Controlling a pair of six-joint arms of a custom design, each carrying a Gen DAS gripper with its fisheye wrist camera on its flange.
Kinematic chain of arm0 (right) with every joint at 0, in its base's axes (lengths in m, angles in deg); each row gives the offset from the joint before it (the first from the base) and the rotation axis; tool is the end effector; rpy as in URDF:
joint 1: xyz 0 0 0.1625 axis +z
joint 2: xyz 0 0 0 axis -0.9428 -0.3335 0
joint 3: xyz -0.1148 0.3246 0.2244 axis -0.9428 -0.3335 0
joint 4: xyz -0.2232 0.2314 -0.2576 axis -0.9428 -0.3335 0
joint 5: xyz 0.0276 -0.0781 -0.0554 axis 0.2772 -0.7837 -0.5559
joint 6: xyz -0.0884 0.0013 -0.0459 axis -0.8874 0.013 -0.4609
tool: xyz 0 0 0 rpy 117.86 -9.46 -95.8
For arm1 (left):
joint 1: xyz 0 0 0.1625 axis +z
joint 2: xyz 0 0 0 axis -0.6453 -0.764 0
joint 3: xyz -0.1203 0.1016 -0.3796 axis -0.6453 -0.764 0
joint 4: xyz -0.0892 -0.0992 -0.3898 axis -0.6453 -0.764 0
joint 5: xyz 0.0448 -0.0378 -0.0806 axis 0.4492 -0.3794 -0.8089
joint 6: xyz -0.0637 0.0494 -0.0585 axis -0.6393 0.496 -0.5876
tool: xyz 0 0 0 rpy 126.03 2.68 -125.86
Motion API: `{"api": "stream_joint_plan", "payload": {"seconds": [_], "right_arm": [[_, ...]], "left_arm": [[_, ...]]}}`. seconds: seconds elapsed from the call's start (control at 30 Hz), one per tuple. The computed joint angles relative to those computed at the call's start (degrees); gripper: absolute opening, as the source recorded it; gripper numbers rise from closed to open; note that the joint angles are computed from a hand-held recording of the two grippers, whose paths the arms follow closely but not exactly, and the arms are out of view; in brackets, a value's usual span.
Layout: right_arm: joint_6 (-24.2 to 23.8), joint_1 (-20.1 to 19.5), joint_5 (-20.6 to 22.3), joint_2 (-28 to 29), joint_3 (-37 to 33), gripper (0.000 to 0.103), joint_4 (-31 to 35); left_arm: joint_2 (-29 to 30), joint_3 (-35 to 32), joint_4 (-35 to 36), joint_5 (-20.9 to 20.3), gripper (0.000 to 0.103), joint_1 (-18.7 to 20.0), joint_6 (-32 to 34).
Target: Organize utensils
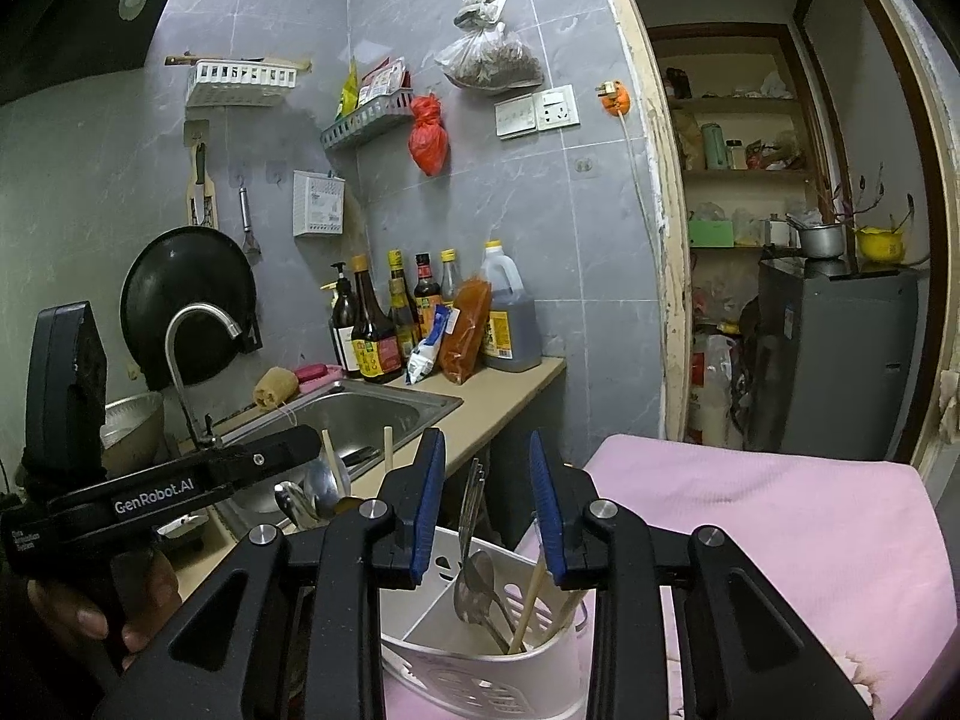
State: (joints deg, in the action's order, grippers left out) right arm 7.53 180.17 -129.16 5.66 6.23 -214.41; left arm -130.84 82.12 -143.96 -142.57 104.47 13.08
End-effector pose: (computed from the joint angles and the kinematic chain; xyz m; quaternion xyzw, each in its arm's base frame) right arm 0.3639 -0.6513 0.0674 0.3704 -0.7993 0.4631 0.0968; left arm -0.0854 -0.6179 0.3352 0.0730 0.8099 -0.5557 0.1729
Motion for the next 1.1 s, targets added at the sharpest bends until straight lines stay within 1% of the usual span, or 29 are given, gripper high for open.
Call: {"api": "stream_joint_plan", "payload": {"seconds": [0.07, 0.13, 0.17, 0.27, 0.3, 0.37, 0.43, 0.5, 0.57, 0.63, 0.87, 0.93, 0.97, 1.1], "right_arm": [[0.4, 0.1, -0.6, -0.3, 0.3, 0.028, -0.2], [1.0, 0.1, -1.3, -0.6, 0.8, 0.033, -0.8], [1.5, 0.1, -1.8, -0.8, 1.3, 0.036, -1.5], [2.3, 0.3, -3.2, -1.3, 2.0, 0.04, -2.7], [2.5, 0.3, -3.6, -1.4, 2.0, 0.043, -2.8], [3.0, 0.4, -4.6, -1.7, 2.5, 0.048, -3.8], [3.5, 0.6, -5.4, -1.9, 2.8, 0.052, -4.5], [4.0, 0.8, -6.7, -2.2, 3.3, 0.061, -5.4], [4.4, 1.0, -7.7, -2.6, 4.0, 0.065, -6.5], [5.1, 1.1, -9.1, -3.1, 4.8, 0.07, -7.7], [7.2, 2.1, -14.6, -5.3, 8.2, 0.083, -11.6], [7.3, 2.4, -16.3, -6.1, 9.4, 0.089, -12.8], [7.3, 2.7, -17.7, -6.7, 10.2, 0.094, -13.4], [7.5, 3.3, -21.2, -9.1, 13.2, 0.096, -15.2]], "left_arm": [[-0.1, 0.1, -0.2, 0.5, 0.049, -0.2, 0.1], [0.0, 0.0, -0.4, 1.2, 0.058, -0.5, 0.2], [0.0, 0.0, -0.5, 1.4, 0.06, -0.6, 0.3], [-0.1, 0.2, -0.5, 2.1, 0.066, -0.9, 0.5], [-0.1, 0.2, -0.6, 2.4, 0.068, -1.0, 0.8], [-0.1, 0.4, -0.7, 2.8, 0.072, -1.3, 1.2], [-0.2, 0.5, -0.9, 3.2, 0.078, -1.6, 1.9], [-0.1, 0.7, -1.3, 3.7, 0.082, -2.0, 2.8], [-0.1, 1.0, -1.8, 4.2, 0.085, -2.4, 3.8], [-0.1, 1.2, -2.2, 4.6, 0.09, -2.9, 4.7], [-0.8, 2.2, -2.1, 5.9, 0.094, -4.4, 6.3], [-1.1, 2.7, -2.3, 6.6, 0.097, -5.1, 7.0], [-1.3, 3.0, -2.4, 6.8, 0.097, -5.5, 7.3], [-2.2, 4.5, -2.8, 7.9, 0.099, -7.0, 7.4]]}}
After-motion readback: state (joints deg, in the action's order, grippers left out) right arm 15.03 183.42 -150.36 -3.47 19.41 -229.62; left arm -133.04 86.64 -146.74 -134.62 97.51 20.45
